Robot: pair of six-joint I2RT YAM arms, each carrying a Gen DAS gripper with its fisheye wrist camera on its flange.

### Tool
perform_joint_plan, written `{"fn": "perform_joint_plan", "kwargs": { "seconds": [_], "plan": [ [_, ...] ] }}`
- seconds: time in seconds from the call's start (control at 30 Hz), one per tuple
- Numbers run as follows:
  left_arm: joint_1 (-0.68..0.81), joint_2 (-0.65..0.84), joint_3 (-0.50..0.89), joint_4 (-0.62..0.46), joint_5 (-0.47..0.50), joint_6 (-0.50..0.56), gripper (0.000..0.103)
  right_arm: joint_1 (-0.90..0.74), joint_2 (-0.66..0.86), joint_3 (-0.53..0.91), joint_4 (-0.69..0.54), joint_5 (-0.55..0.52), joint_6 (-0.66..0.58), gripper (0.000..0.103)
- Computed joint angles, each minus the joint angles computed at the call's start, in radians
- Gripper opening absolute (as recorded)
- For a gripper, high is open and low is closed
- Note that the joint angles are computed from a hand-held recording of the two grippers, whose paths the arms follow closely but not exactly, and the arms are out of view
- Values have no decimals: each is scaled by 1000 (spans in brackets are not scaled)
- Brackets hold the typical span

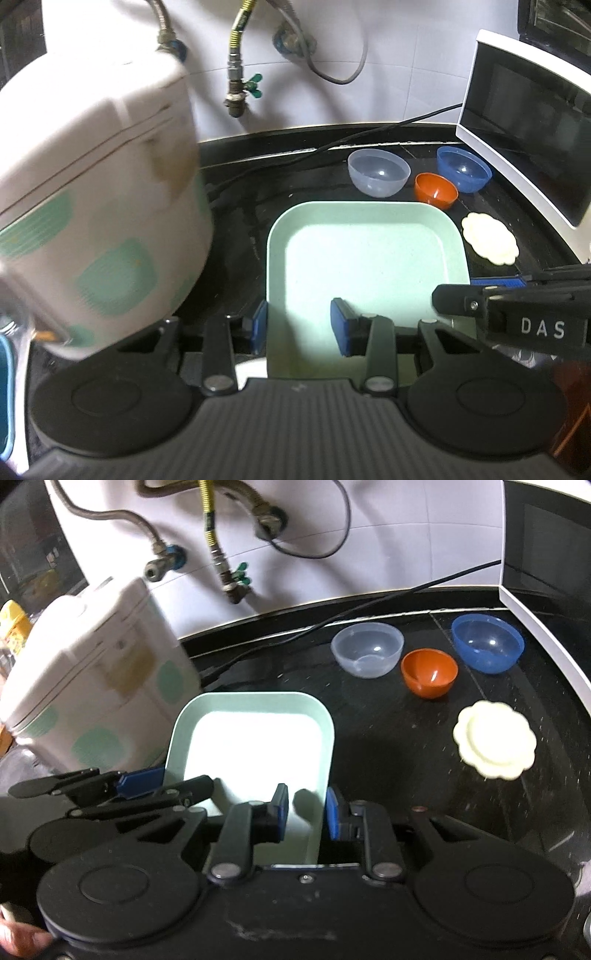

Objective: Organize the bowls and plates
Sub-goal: 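Lift the mint-green plate and carry it over the white plate, then lower the mint-green plate onto the white plate and open the right gripper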

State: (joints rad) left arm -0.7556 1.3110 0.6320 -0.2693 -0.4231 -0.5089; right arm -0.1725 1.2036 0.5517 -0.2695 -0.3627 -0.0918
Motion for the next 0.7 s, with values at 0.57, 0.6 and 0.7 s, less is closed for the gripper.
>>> {"fn": "perform_joint_plan", "kwargs": {
  "seconds": [0.57,0.6,0.7],
  "plan": [
    [-124,-443,-251,-343,-55,-175,36,334,-323,-192,-195,105,202,22],
    [-131,-461,-262,-356,-57,-184,36,353,-326,-198,-194,115,215,22],
    [-141,-485,-281,-376,-52,-196,36,399,-339,-212,-197,138,248,22]
  ]
}}
